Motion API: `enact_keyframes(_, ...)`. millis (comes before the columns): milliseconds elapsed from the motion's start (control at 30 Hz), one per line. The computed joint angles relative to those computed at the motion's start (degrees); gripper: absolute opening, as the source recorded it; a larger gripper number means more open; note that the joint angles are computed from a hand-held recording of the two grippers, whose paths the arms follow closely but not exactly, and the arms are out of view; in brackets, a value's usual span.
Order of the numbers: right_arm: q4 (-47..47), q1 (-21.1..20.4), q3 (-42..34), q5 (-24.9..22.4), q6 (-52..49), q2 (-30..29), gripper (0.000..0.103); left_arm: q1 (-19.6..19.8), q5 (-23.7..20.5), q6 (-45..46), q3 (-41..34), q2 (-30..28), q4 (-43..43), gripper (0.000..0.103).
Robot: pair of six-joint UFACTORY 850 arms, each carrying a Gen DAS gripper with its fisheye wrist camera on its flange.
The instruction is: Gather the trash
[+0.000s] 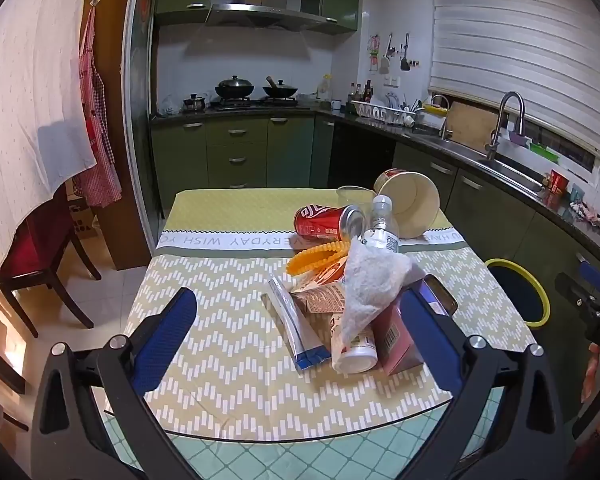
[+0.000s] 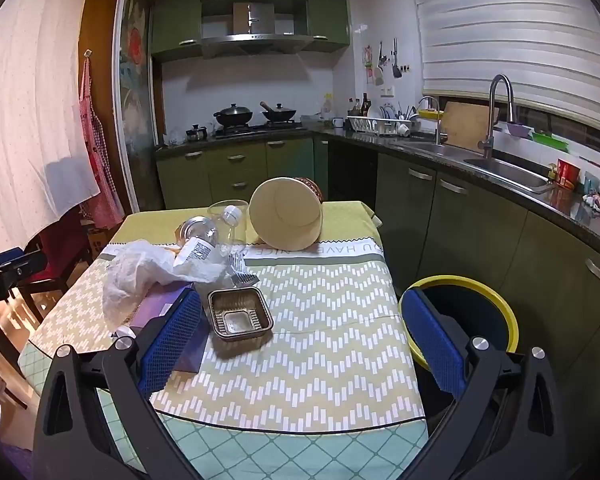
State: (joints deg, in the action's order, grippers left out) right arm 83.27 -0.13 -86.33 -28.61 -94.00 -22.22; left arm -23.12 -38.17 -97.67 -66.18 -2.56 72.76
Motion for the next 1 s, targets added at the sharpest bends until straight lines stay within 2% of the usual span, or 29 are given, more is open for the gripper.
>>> enact_keyframes(467,-2.13,0.05,-1.06,-0.01,2.14,-0.45,0.099,0.09,0.34,0.43,0.00,0.06,-0.45,0.097)
enact_keyframes(833,0.19,0.64,0.66,0.82,-0.38,-0.27,0.099,0.27,0.75,1.33,-0.87,-0.62,-1.22,0.097)
enact_keyframes(1000,-2.07,0.87,-0.93,0.88,2.20,-1.12,0.099,0.27,1.69,1.17,-0.41,-0.88,-0.97,0.097)
